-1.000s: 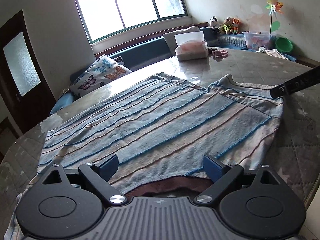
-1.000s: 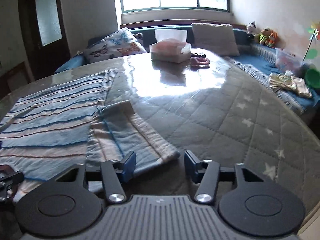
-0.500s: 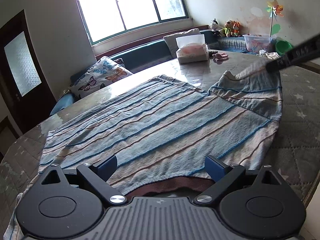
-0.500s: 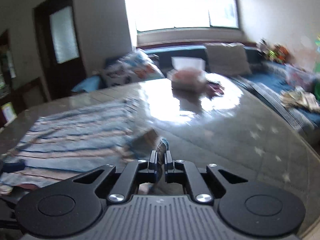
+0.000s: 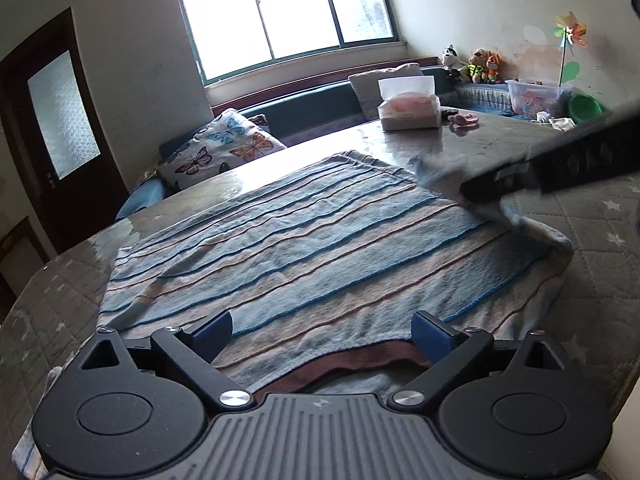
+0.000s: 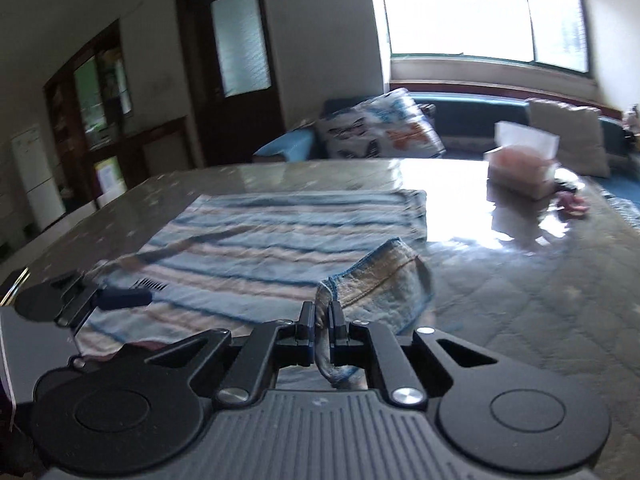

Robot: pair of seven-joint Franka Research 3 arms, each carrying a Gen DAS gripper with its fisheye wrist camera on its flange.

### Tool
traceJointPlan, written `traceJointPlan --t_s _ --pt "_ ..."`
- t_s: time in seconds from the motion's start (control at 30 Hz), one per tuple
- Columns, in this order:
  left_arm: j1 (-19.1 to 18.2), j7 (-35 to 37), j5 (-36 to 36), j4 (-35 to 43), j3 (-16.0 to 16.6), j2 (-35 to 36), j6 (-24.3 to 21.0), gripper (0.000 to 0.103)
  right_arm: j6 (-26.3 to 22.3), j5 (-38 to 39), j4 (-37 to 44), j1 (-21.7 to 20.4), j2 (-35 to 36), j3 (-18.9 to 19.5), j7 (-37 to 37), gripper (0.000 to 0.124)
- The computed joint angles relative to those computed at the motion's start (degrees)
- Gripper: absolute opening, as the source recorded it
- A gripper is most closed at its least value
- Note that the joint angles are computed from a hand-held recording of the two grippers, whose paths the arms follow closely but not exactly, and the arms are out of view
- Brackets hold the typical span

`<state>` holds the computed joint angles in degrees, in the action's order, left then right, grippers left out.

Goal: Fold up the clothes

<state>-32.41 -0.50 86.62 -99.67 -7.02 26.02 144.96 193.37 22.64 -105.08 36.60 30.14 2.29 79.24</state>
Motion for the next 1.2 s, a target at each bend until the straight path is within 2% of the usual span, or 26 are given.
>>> traceJointPlan --t_s 0.07,0.17,0.2,0.23,0.4,0.57,0.7,0.87,1.1,1.2 --pt "0.07 -0.19 0.04 -0.26 0.04 -0.11 0.10 0.098 -1.05 -1.20 0.31 -1.58 0.35 1.99 -0.38 0.016" --pt "0.24 -0.38 0.25 -0.35 0.09 -0.21 0.36 0.098 -2.30 -2.75 0.49 -3.16 0.40 3.45 -0.92 0.018" --pt "0.28 -0.39 0.37 -0.25 0.11 -0.19 0.39 0.098 -2.70 -2.71 0.65 -2.72 0.37 2.62 -0.80 0.018" --pt "0.31 -0.40 0.57 -0.07 0.14 -0.13 0.48 0.098 -3.11 -2.59 0.87 -1.95 0.38 1.41 -0.63 0.018" --pt "0.38 0.67 0.99 2.23 0.35 1.05 1.52 0.098 -7.36 -1.67 5.09 6.34 3.07 -11.13 2.70 0.018" --pt "0.01 3.15 -0.07 6.09 0.96 3.59 3.34 0.098 -12.90 -5.37 12.83 6.57 8.35 -15.08 7.40 0.018" --pt "-0.42 7.23 -3.17 9.28 1.76 6.22 4.51 0.098 -17.05 -8.55 19.48 4.67 12.64 -14.66 9.92 0.018" --pt "-1.33 11.65 -7.26 11.16 3.24 8.20 5.34 0.098 -18.27 -12.41 22.66 2.74 14.97 -13.24 11.99 0.018" --pt "-2.61 10.88 -7.63 10.07 4.92 7.45 5.57 0.099 -14.35 -17.14 13.04 2.26 8.39 -11.02 11.63 0.021" --pt "-2.84 9.01 -6.54 8.58 5.08 6.18 5.08 0.099 -11.50 -17.40 6.64 4.02 4.66 -11.62 11.16 0.027"
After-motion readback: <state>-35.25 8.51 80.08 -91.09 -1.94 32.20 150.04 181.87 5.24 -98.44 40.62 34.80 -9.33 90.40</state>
